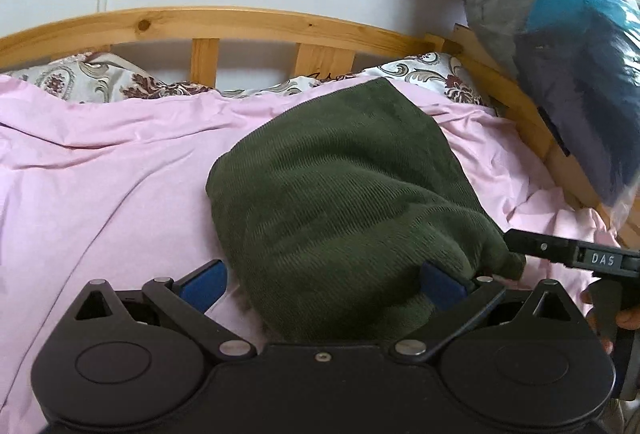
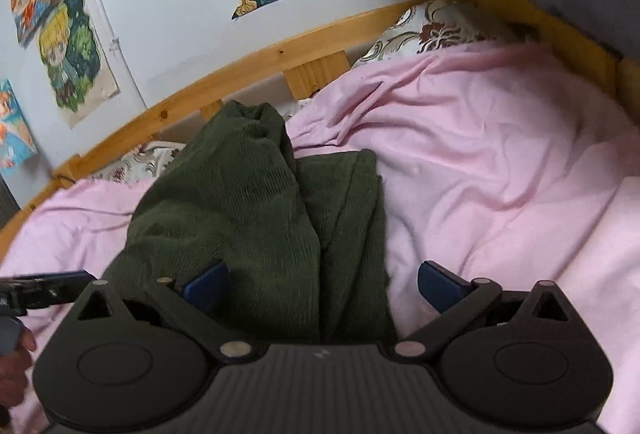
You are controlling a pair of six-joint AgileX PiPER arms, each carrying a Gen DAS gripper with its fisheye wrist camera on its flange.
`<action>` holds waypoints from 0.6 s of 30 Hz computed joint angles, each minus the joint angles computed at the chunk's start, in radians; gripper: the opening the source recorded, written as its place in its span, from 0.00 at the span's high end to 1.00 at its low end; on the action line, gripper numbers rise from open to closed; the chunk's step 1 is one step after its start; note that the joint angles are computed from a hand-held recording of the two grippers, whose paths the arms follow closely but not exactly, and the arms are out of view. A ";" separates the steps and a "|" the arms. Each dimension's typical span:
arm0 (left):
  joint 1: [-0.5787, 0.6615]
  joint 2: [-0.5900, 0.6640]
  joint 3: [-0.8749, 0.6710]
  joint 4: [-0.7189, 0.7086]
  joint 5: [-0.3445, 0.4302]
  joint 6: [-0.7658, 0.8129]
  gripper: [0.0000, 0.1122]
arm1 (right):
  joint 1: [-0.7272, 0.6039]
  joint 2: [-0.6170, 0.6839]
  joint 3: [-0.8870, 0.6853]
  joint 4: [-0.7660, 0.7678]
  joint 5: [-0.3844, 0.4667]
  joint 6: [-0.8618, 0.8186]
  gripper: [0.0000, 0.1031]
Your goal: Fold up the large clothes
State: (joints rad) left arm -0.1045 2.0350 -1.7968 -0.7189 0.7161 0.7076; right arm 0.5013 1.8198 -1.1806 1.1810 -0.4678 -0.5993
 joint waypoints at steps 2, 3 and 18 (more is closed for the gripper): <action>-0.017 -0.085 0.125 0.000 -0.076 0.033 0.09 | 0.042 -0.031 0.048 0.002 -0.062 0.027 0.00; -0.023 -0.141 0.209 -0.029 -0.121 0.085 0.09 | 0.069 -0.044 0.067 0.012 -0.097 0.028 0.00; -0.058 -0.619 0.902 -0.367 -0.448 0.626 0.09 | 0.583 -0.081 0.184 0.323 -0.639 -0.217 0.00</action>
State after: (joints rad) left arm -0.1620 1.4160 -0.8944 -1.0859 0.2678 1.3335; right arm 1.0847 1.7385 -0.9969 1.5043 -1.1065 -0.8160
